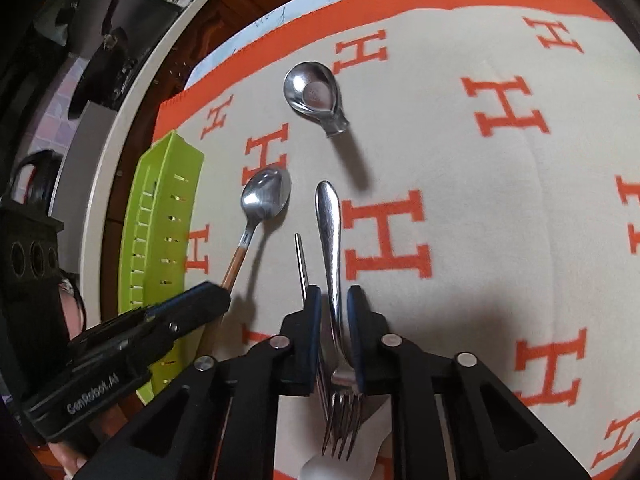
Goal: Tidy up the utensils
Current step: 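Grasp the wooden-handled teaspoon with left tool while right tool grasps the steel fork, then carry teaspoon into tray with left tool while right tool carries fork there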
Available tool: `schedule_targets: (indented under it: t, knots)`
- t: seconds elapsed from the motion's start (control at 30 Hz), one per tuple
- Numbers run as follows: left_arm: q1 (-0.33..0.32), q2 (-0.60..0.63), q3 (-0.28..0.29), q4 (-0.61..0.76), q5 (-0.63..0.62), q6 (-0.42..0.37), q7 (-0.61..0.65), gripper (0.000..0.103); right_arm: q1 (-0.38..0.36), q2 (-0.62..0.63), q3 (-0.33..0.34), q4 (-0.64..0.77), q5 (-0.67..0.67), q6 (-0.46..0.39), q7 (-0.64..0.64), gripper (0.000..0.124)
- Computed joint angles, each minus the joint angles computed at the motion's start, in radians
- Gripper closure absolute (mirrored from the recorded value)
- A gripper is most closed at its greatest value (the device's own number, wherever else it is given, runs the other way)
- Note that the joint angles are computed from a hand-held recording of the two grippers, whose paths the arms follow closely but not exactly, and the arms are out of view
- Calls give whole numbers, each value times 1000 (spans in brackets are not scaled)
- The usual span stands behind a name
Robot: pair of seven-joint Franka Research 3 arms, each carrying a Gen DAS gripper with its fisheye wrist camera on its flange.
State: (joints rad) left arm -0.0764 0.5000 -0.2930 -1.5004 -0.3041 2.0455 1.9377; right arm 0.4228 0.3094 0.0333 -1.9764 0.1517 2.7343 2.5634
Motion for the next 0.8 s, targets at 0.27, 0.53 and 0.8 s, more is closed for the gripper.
schedule_targets:
  t: [0.27, 0.53, 0.8]
  knots:
    - [-14, 28, 8, 19, 39, -40, -7, 97, 21, 18, -18, 45, -59, -59, 41, 119]
    - [-47, 59, 5, 66, 95, -29, -15, 91, 9, 3, -3, 15, -43, -34, 28, 119]
    - [-87, 17, 10, 1, 196, 62, 13, 98, 7, -6, -1, -8, -29, -8, 20, 119]
